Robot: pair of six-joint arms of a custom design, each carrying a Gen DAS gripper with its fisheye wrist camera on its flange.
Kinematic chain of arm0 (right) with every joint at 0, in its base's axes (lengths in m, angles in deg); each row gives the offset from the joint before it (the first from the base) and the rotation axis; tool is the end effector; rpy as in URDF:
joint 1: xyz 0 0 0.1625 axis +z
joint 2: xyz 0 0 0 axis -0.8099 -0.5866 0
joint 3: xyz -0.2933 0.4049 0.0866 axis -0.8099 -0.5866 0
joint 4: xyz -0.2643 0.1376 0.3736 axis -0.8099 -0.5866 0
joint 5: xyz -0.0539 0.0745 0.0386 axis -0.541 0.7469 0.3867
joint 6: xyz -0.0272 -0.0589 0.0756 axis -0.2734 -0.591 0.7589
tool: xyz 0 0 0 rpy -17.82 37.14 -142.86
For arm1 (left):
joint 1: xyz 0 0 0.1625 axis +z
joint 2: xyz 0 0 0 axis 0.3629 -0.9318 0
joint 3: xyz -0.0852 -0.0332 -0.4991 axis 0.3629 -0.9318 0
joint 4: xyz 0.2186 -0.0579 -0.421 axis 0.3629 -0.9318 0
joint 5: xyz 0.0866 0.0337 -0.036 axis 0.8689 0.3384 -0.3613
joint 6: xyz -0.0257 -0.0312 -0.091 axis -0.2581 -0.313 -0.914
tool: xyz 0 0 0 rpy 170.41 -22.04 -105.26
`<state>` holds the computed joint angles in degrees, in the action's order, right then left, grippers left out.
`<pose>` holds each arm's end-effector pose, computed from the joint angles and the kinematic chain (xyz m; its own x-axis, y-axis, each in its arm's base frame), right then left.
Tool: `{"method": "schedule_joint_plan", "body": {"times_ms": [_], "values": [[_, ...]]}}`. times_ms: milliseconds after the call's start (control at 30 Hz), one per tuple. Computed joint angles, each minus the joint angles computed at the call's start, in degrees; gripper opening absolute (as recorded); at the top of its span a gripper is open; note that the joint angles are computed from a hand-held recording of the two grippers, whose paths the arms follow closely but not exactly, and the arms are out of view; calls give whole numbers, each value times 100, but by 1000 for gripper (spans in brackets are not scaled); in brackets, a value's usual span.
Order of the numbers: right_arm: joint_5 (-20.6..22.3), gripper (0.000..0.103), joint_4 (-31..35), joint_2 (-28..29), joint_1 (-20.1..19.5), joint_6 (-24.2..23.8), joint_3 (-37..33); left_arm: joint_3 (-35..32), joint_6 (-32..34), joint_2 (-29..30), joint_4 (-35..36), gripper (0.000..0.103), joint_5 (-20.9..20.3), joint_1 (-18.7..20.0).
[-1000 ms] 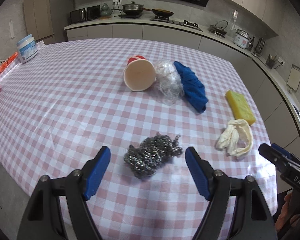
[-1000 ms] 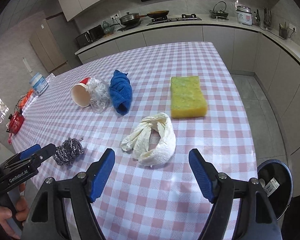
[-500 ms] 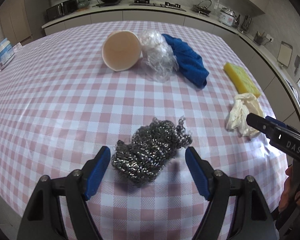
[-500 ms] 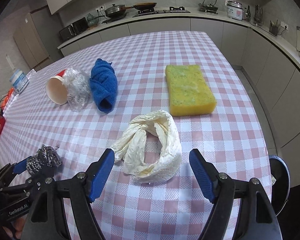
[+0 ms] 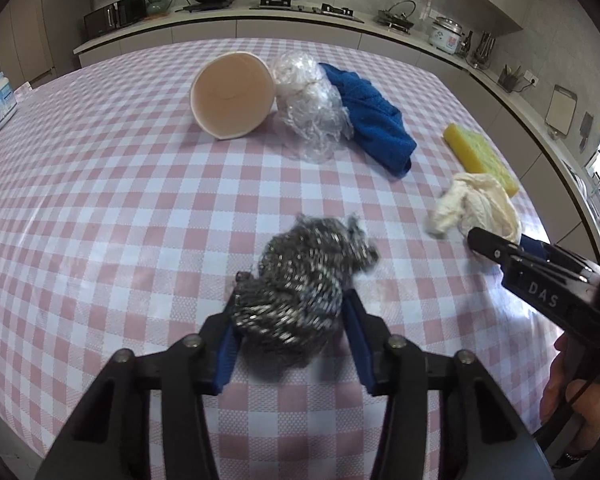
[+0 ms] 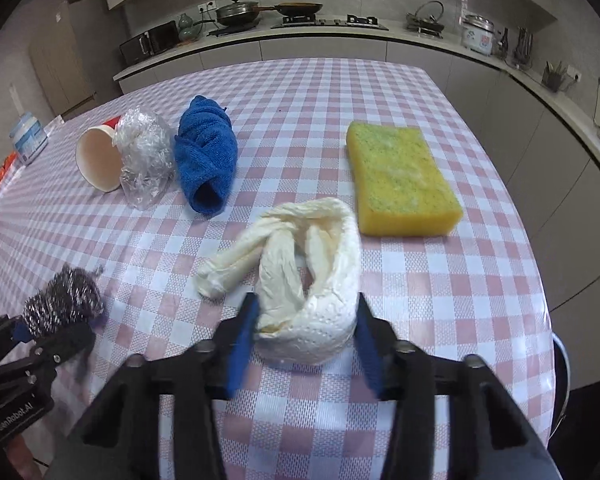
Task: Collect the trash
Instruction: 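Grasp the steel scrubber with the left tool while the right tool grasps the white tissue, then carry the steel scrubber and white tissue over the black bin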
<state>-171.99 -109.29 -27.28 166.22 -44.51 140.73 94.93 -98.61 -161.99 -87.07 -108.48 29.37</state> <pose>0.3701 -0.6745 0.0229 -0.5842 -0.6172 0.5271 -0.7511 0.6571 -0.0630 -0.1339 -0.5097 0.2754 -0.7165 -0.4577 -0.5264 0.0454 0.7225 -0.6899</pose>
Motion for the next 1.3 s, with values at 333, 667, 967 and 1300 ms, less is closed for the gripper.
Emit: {"method": "schedule_joint_plan", "body": {"times_ms": [333,667,967,1300], "values": [[510,23,250,-185,-132,156,60,-28,191,44,-369,38,-25,28],[879,23,364,-558,-214,390,203,-153,404,187,-640,38,51,-132],[930,23,246,-972,-370,460,424,-388,949,618,-1188,38,-36,-227],[752,23,-65,-1557,-705,609,722,-786,1899,1346,-2012,38,-408,-368]]}}
